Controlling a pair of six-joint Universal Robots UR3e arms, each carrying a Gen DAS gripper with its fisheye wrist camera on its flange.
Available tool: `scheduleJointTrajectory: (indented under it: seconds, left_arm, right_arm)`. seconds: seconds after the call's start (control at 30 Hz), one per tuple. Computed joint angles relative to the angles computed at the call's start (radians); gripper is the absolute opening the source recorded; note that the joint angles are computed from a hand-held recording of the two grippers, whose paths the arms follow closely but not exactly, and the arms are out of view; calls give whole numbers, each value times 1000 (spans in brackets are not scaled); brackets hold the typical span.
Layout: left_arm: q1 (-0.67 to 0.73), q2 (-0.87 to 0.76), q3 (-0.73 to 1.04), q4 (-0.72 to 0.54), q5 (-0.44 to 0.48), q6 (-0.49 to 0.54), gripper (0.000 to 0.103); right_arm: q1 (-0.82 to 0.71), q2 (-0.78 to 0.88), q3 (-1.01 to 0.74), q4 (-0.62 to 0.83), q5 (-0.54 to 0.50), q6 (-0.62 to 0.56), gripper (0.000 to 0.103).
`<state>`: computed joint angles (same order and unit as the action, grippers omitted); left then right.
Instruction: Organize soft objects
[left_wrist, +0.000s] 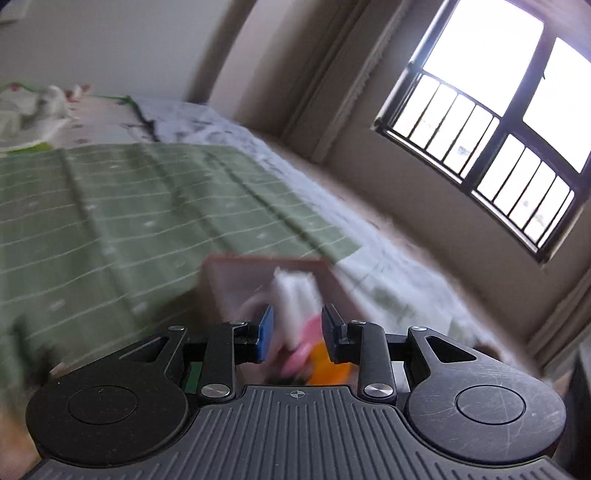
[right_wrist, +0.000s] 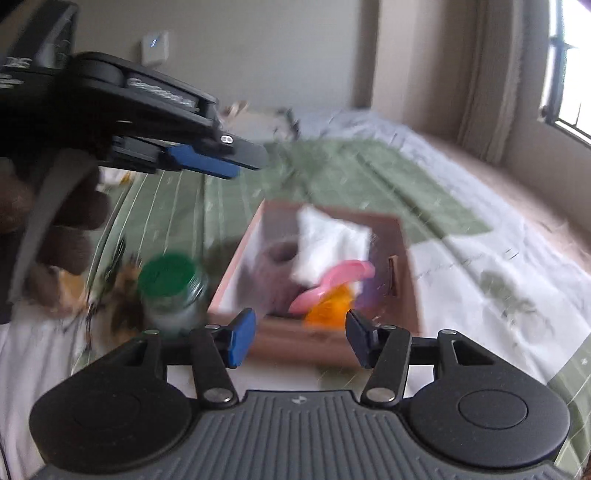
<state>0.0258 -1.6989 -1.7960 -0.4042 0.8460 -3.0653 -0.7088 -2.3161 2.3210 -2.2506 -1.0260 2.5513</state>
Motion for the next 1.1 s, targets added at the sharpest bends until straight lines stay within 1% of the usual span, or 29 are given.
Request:
scheduleJointTrajectory:
  seconds: [0.03, 0.1, 0.13, 0.17, 0.2, 0.23, 0.27, 0.33, 0.37, 0.4, 0.47, 0.5, 0.53, 0.57, 0.63, 0.73, 0.83, 0.87, 0.9, 0.93, 0.97, 1.0, 1.03, 1.1]
  left_arm:
    - [45, 91, -105, -13, -3, 62, 32]
    - [150, 300, -314, -90, 19, 197, 32]
    - [208, 391, -396, -147, 18, 260, 32]
    - [277, 482, -468, -229, 14, 322, 32]
    - [332, 538, -511, -297, 12, 351, 32]
    - [379, 568, -540, -350, 18, 352, 32]
    - [405, 558, -545, -372, 31, 330, 32]
    - [417, 467, -514, -364, 55, 265, 31]
    - [428, 453, -508, -366, 52, 258, 31]
    - [439, 444, -502, -372, 42, 262, 31]
    - [456, 431, -488, -413, 5, 299, 31]
    - [467, 442, -488, -453, -7, 331, 32]
    - [469, 444, -489, -468, -8, 351, 32]
    - [476, 464, -501, -494, -2, 380, 32]
    - [476, 485, -510, -532, 18, 416, 31]
    - [466, 474, -495, -583, 26, 442, 31]
    - [489, 484, -500, -621, 5, 469, 31]
    - [498, 487, -504, -619, -1, 468, 31]
    - [513, 490, -507, -617, -7, 463, 31]
    - [525, 493, -512, -607, -10, 451, 31]
    - [539, 497, -515, -602, -13, 437, 31]
    - [557, 506, -516, -610, -20, 430, 31]
    - [571, 516, -516, -620, -26, 424, 31]
    - [590, 537, -514, -637, -31, 415, 31]
  right_arm:
    - [25, -5, 5, 8, -1, 8, 54]
    - [88, 2, 7, 15, -8, 20, 54]
    - [108, -19, 8, 49, -15, 17, 54]
    - [169, 2, 8, 23, -40, 51, 54]
    - [227, 38, -4, -2, -68, 87, 54]
    - [295, 100, -26, -47, -97, 135, 54]
    - [372, 161, -52, -94, -129, 192, 54]
    - [539, 303, -149, -196, -235, 329, 54]
    - [621, 392, -236, -215, -287, 390, 54]
    - [677, 480, -340, -193, -313, 434, 54]
    - [752, 646, -550, -122, -324, 507, 54]
    - [771, 735, -654, -81, -312, 530, 54]
    - [792, 839, -759, -55, -314, 557, 54]
    - [805, 944, -864, -29, -294, 577, 54]
    - [832, 1142, -1073, 36, -285, 638, 53]
    - [847, 1426, -1387, 120, -254, 724, 53]
    - [881, 1661, -1702, 247, -310, 791, 53]
    - [895, 1728, -1806, 302, -328, 797, 47]
    - [907, 1769, -1875, 344, -346, 788, 41]
    - [924, 1782, -1902, 366, -370, 757, 27]
    - [934, 1766, -1887, 385, -387, 712, 22]
    - [945, 1731, -1831, 370, -403, 678, 22]
    - [949, 1673, -1732, 335, -407, 659, 21]
    - [933, 1541, -1523, 282, -382, 645, 21]
